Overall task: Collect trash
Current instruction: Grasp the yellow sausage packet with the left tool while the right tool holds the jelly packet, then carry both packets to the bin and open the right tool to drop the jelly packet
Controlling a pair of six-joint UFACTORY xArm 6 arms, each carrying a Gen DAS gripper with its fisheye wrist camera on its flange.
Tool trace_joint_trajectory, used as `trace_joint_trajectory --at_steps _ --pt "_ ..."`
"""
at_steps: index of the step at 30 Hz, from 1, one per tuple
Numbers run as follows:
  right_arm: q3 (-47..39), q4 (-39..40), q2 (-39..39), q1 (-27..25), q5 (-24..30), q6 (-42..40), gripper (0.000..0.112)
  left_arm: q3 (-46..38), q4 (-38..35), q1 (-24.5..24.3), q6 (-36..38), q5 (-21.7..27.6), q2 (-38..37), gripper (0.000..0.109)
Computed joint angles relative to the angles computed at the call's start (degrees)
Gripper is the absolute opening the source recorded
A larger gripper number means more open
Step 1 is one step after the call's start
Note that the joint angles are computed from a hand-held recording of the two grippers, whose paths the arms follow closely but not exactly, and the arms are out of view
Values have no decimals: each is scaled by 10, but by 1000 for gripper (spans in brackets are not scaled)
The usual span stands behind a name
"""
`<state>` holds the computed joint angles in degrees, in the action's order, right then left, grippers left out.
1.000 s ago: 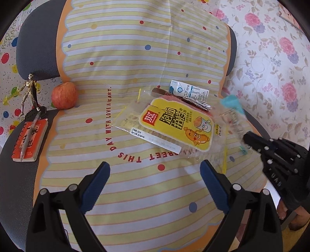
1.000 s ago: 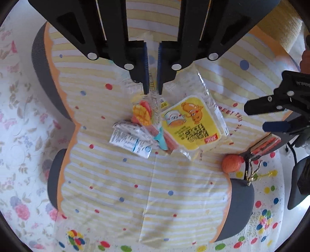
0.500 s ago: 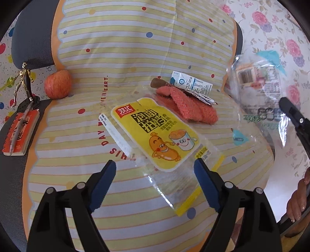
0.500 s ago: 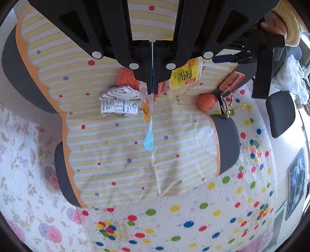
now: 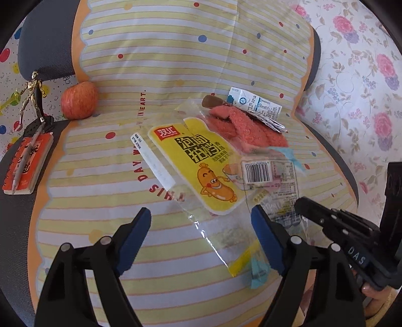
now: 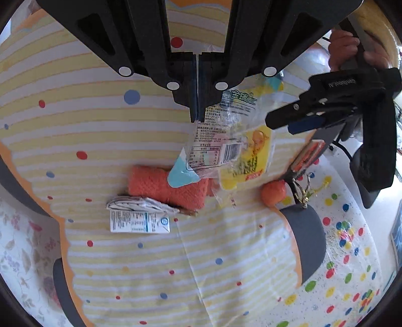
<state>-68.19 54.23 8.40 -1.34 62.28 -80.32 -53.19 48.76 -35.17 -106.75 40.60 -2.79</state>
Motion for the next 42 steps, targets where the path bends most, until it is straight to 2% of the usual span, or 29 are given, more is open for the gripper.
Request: trace_joint_trajectory --at_steps 4,7,10,12,14,16,18,19,24,27,33,42 --pt "37 18 -24 9 -64 -39 1 3 -3 19 1 -29 6 77" --pt "16 0 -6 10 -64 -15 2 7 34 45 -21 -93 12 73" --pt "10 -7 -2 12 -74 -4 2 2 65 61 -53 -119 19 55" --pt "11 -9 -1 13 -78 -3 2 8 97 72 -90 -149 15 32" --pt "9 -9 1 12 -76 -1 2 9 149 78 -134 -176 12 17" --pt "7 -7 2 9 -69 4 2 4 184 77 -156 -185 13 11" --pt "3 -2 2 4 -60 9 2 -6 190 63 -153 -163 12 3" --pt "-2 5 2 -4 -45 8 2 -12 189 46 -148 -127 7 1" --pt "-11 59 -32 -56 11 -22 2 -44 181 -30 -87 28 -22 0" --pt "2 80 -67 -80 3 -42 2 -79 156 -70 -35 98 -17 0" --pt "53 89 -136 -121 -61 -83 2 -133 168 -130 -6 129 19 0" --pt "76 34 -142 -212 -101 -45 2 -235 170 -160 36 70 119 0"
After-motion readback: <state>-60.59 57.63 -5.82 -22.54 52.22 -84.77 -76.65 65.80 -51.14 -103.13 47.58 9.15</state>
